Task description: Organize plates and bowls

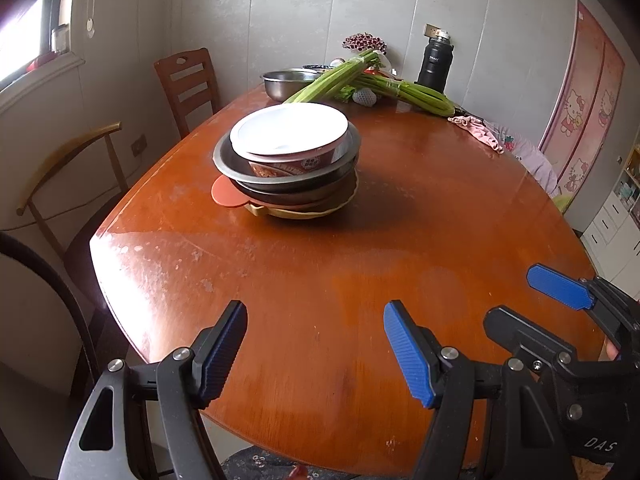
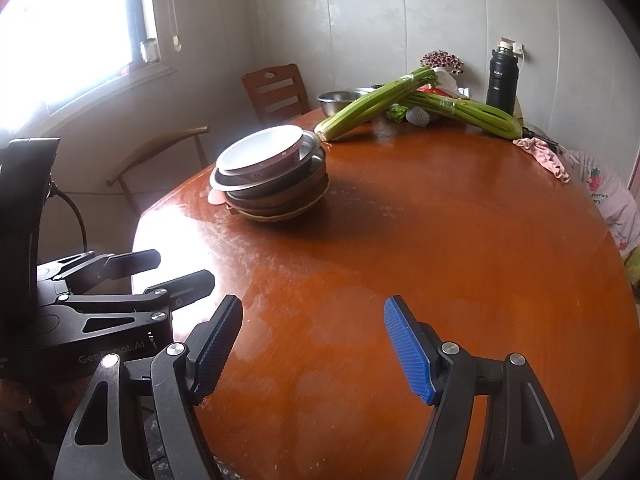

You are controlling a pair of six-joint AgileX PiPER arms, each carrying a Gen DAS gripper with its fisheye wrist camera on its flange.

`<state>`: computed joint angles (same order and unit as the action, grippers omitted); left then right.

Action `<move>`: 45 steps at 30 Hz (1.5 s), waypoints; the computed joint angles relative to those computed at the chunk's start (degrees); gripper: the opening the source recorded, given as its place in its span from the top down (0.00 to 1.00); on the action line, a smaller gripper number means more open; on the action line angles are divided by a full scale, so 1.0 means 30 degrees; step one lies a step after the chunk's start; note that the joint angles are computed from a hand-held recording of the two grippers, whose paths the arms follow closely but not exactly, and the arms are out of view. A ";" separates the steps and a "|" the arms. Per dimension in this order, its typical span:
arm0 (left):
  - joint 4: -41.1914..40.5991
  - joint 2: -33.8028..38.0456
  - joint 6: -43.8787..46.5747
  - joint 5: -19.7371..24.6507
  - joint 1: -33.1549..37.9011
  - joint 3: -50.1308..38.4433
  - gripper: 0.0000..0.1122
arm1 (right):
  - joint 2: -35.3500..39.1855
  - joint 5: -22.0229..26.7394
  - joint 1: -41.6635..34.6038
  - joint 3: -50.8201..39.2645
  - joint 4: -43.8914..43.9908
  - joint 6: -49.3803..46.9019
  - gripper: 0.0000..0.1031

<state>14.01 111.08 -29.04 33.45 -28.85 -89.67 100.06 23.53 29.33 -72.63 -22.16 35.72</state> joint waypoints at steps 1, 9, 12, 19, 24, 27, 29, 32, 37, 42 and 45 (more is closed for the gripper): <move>-0.0026 -0.0019 0.0033 -0.0011 -0.0015 0.0041 0.37 | -0.0046 -0.0006 0.0044 0.0095 -0.0067 0.0096 0.27; 0.0262 -0.0306 -0.0133 -0.0303 -0.0259 0.0600 0.37 | -0.0213 -0.0044 0.0253 0.0444 -0.0387 0.0593 0.27; 0.0249 -0.0387 -0.0129 -0.0380 -0.0273 0.0669 0.37 | -0.0251 -0.0088 0.0293 0.0545 -0.0652 0.0848 0.27; 0.0582 -0.0509 -0.0483 -0.0327 -0.0412 0.0831 0.37 | -0.0461 -0.0104 0.0513 0.0893 -0.1495 0.1825 0.27; 0.0518 -0.0492 -0.0339 -0.0263 -0.0439 0.0766 0.37 | -0.0563 0.0046 0.0561 0.0881 -0.1525 0.1841 0.27; 0.0483 -0.0506 -0.0303 -0.0305 -0.0434 0.0808 0.37 | -0.0615 0.0180 0.0651 0.0829 -0.1769 0.2085 0.27; 0.0347 -0.0546 -0.0120 -0.0380 -0.0393 0.0882 0.37 | -0.0664 0.0260 0.0710 0.0837 -0.1876 0.2211 0.27; -0.0223 -0.0675 0.0333 -0.0557 -0.0265 0.1080 0.37 | -0.0686 0.0273 0.0719 0.0836 -0.1839 0.2104 0.27; -0.0473 -0.0735 0.0503 -0.0613 -0.0214 0.1179 0.37 | -0.0650 0.0310 0.0722 0.0803 -0.1874 0.2112 0.27; -0.0276 -0.0713 0.0294 -0.0410 -0.0276 0.1082 0.37 | -0.0634 0.0401 0.0782 0.0770 -0.1931 0.2153 0.27; -0.0333 -0.0636 0.0330 -0.0350 -0.0229 0.0986 0.37 | -0.0613 0.0462 0.0828 0.0769 -0.2030 0.2282 0.27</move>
